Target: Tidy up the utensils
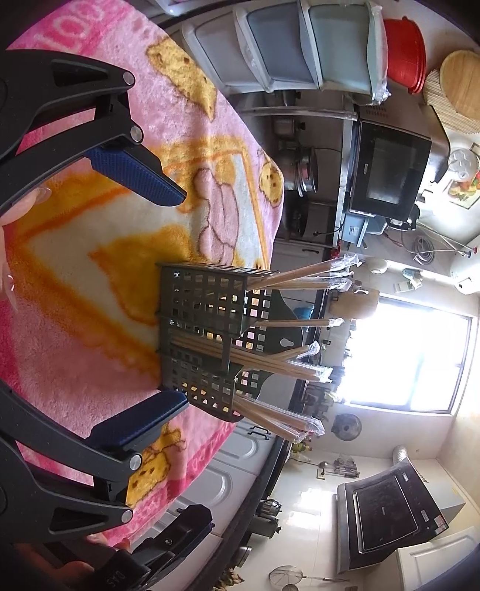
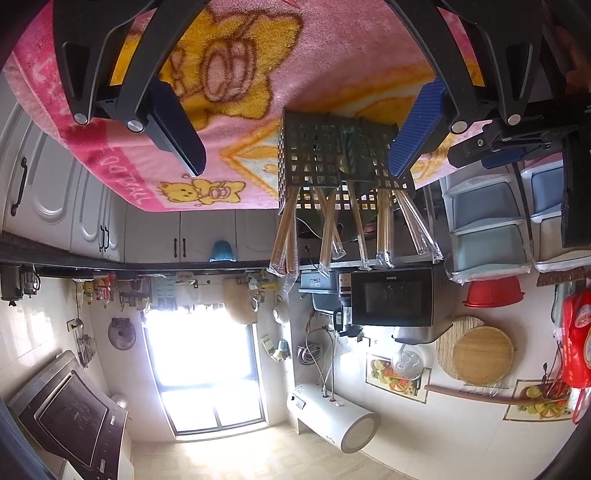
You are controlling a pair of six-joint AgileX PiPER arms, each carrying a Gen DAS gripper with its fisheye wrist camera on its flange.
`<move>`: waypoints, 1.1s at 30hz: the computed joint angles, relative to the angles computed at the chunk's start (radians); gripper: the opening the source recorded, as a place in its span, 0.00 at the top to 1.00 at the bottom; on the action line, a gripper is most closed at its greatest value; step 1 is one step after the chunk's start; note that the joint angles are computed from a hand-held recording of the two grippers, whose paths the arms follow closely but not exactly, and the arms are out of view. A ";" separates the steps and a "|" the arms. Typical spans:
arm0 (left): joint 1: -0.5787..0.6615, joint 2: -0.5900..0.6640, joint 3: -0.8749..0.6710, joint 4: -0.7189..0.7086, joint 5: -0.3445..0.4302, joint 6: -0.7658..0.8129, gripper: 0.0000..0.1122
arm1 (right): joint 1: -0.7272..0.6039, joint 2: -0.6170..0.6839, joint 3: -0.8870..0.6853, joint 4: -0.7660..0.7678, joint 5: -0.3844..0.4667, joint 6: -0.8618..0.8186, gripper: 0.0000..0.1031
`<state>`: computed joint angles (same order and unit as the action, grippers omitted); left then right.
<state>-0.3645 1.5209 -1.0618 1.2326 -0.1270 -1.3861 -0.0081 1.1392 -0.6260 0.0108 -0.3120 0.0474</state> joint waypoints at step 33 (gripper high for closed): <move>0.001 0.001 0.000 -0.015 -0.006 0.017 0.18 | 0.014 0.006 0.004 0.042 -0.012 -0.045 0.06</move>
<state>-0.3631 1.5217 -1.0614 1.2178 -0.1329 -1.3692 0.0059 1.1455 -0.6224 0.0527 -0.3235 0.0021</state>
